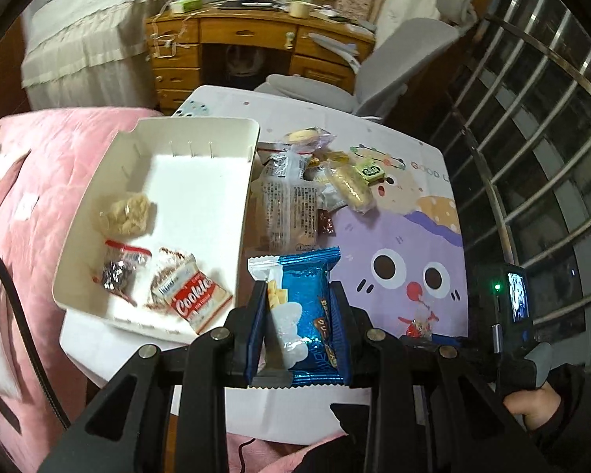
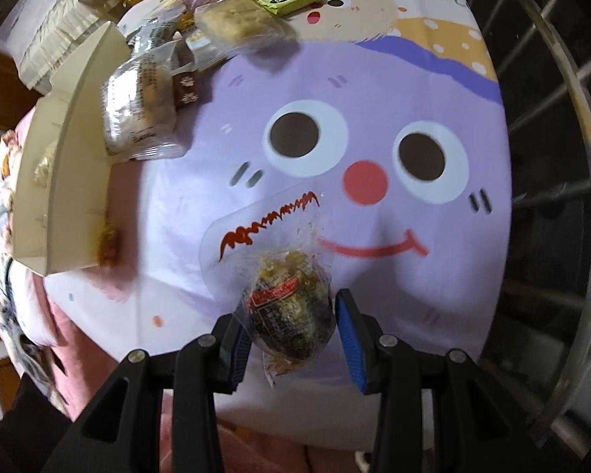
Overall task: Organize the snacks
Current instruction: 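Carry the blue bar and nut bag into the white tray and open both grippers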
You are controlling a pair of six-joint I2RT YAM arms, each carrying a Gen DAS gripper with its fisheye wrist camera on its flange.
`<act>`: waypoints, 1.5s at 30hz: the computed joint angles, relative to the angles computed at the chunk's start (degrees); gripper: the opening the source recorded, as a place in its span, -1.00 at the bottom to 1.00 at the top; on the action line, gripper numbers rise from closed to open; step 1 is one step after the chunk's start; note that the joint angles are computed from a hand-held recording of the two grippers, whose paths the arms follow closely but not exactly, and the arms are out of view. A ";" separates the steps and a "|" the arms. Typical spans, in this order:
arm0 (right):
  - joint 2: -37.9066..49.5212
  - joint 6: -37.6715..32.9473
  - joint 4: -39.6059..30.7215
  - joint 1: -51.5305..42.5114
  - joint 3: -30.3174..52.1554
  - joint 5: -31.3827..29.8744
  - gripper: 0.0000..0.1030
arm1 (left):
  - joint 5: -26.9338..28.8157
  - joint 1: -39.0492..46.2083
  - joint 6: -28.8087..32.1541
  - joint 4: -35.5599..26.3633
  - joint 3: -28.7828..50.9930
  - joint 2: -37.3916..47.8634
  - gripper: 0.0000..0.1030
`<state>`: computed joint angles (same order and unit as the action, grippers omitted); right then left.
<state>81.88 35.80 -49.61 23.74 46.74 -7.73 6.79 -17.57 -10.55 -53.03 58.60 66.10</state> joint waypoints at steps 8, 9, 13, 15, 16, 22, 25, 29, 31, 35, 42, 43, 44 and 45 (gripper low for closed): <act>1.63 13.87 1.51 5.57 3.38 -1.75 -0.21 | 9.68 14.91 18.86 -4.95 6.34 3.97 -0.45; 2.19 16.12 1.49 7.27 4.69 -1.17 -0.21 | 10.97 17.06 21.47 -5.63 7.34 5.02 -0.45; 4.55 22.42 0.97 12.50 9.61 1.22 -0.21 | 14.83 24.18 29.95 -8.08 10.83 8.94 -0.45; 6.20 24.57 0.43 14.68 12.82 2.53 -0.21 | 16.10 26.67 33.25 -8.86 12.31 10.75 -0.44; 6.96 25.24 0.03 15.41 14.40 3.06 -0.21 | 16.72 28.13 35.20 -9.30 13.10 11.78 -0.44; 11.88 31.40 -0.16 20.82 23.39 6.97 -0.21 | 19.49 35.80 46.47 -12.23 19.66 19.49 -0.44; 15.37 34.32 -0.20 23.40 28.32 9.17 -0.21 | 20.27 38.57 51.04 -13.54 23.09 23.45 -0.44; 19.82 36.62 0.23 25.59 34.79 10.55 -0.20 | 20.34 41.49 55.13 -14.90 27.74 28.83 -0.44; 21.41 37.29 0.72 26.08 36.94 10.30 -0.20 | 20.11 42.67 56.20 -15.47 30.17 31.39 -0.44; 26.25 37.42 -0.24 26.93 43.88 10.61 -0.20 | 20.13 44.38 57.08 -17.03 35.53 36.65 -0.43; 31.16 36.18 0.07 27.64 51.69 10.80 -0.18 | 20.94 46.18 58.28 -19.24 41.90 42.44 -0.43; 31.63 36.02 0.14 27.67 52.35 10.82 -0.16 | 21.09 46.18 58.42 -19.43 42.24 42.87 -0.42; 31.83 36.05 0.79 27.60 52.47 10.78 -0.16 | 21.25 46.35 58.68 -19.49 42.48 43.26 -0.37; 31.69 36.25 2.08 27.50 51.95 10.82 -0.15 | 21.38 46.40 58.71 -19.53 42.60 43.48 -0.24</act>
<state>113.57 72.05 -47.53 51.23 98.69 3.09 28.17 28.84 48.15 -72.57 101.20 109.58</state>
